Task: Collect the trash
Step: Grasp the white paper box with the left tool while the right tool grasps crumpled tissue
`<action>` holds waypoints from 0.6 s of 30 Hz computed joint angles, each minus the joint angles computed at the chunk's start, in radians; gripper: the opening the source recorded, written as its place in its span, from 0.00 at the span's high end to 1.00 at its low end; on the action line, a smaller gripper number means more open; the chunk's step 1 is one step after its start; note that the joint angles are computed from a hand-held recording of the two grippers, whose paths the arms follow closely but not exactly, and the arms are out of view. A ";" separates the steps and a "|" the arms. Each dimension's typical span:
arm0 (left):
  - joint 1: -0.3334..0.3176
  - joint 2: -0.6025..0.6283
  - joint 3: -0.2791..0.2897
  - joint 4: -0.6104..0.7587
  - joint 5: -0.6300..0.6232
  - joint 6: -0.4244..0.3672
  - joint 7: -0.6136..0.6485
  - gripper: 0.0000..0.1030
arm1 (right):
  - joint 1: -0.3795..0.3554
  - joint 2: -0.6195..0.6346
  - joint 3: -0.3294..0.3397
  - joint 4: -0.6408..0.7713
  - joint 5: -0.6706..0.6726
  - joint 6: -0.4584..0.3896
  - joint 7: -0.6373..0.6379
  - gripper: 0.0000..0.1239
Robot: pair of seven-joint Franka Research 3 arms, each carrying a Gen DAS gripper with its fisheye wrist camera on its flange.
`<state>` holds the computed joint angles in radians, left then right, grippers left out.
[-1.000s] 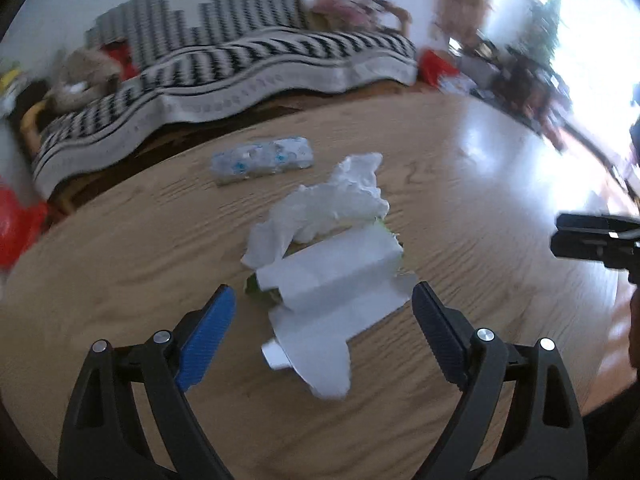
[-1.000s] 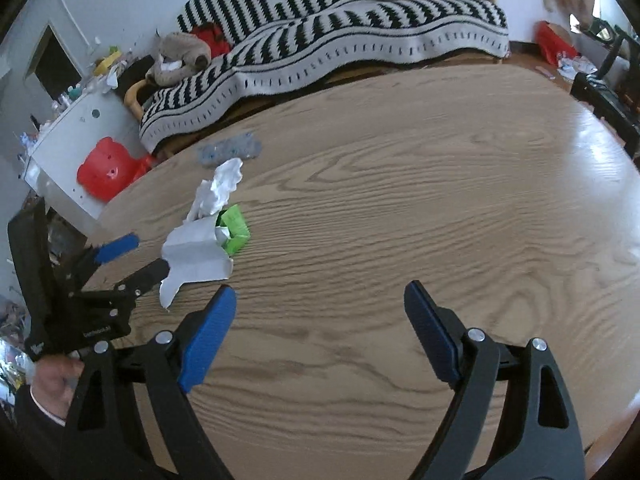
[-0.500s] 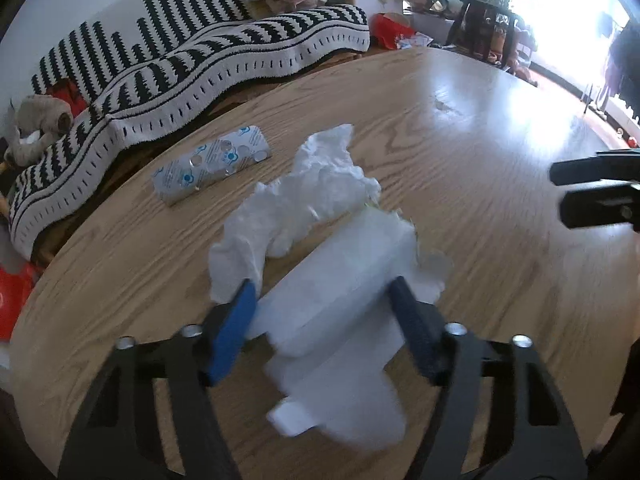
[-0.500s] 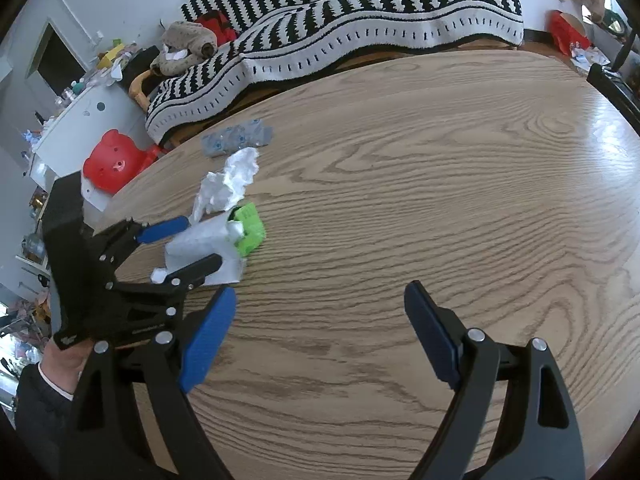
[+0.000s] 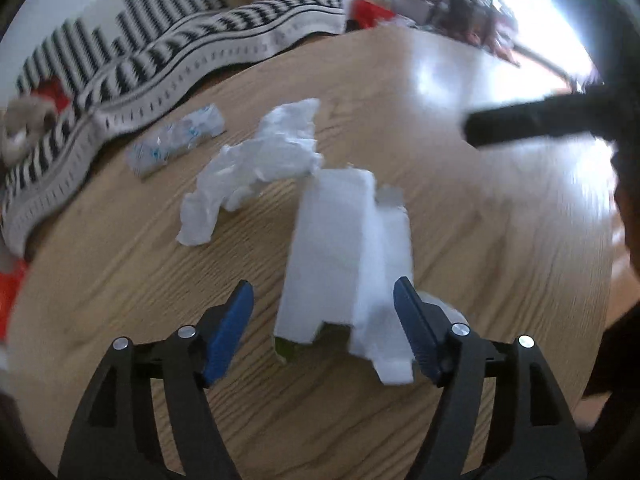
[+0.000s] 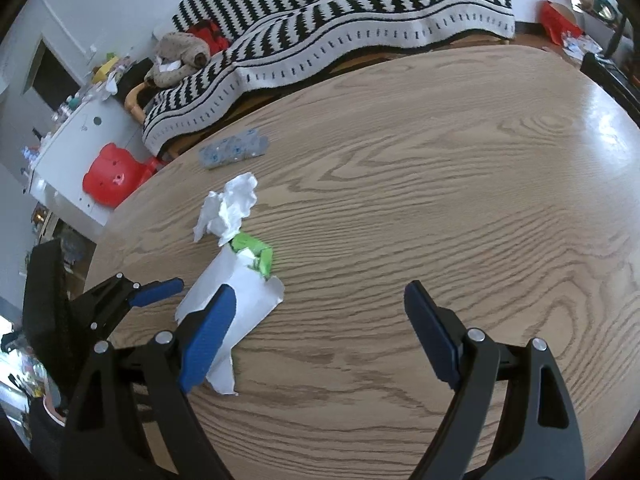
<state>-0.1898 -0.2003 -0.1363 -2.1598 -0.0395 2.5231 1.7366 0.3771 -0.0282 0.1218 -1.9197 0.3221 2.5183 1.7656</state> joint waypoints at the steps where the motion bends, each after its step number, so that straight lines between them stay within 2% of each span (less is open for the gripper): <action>1: 0.012 0.008 -0.009 0.000 0.033 0.011 -0.037 0.31 | -0.001 0.002 -0.001 0.002 0.000 -0.002 -0.001 0.33; 2: 0.021 0.011 -0.016 -0.004 0.065 0.022 -0.068 0.32 | -0.002 0.003 -0.002 0.003 -0.001 -0.003 0.000 0.33; 3: 0.020 0.014 -0.015 -0.003 0.067 0.026 -0.074 0.36 | -0.002 0.006 -0.002 0.004 -0.004 -0.004 0.002 0.33; 4: 0.014 0.013 -0.009 -0.007 0.047 0.033 -0.068 0.51 | -0.002 0.010 -0.002 0.008 -0.004 -0.007 0.002 0.33; 7: 0.002 -0.007 -0.001 -0.020 0.012 0.029 -0.055 0.61 | 0.001 0.029 0.001 0.025 -0.006 -0.015 -0.004 0.33; 13: -0.015 -0.090 0.018 -0.035 -0.037 -0.053 -0.036 0.76 | 0.018 0.092 0.010 0.086 -0.003 -0.023 -0.007 0.33; 18: -0.026 -0.202 0.052 -0.092 -0.084 -0.096 -0.022 0.81 | 0.035 0.151 0.017 0.150 0.012 -0.024 -0.015 0.33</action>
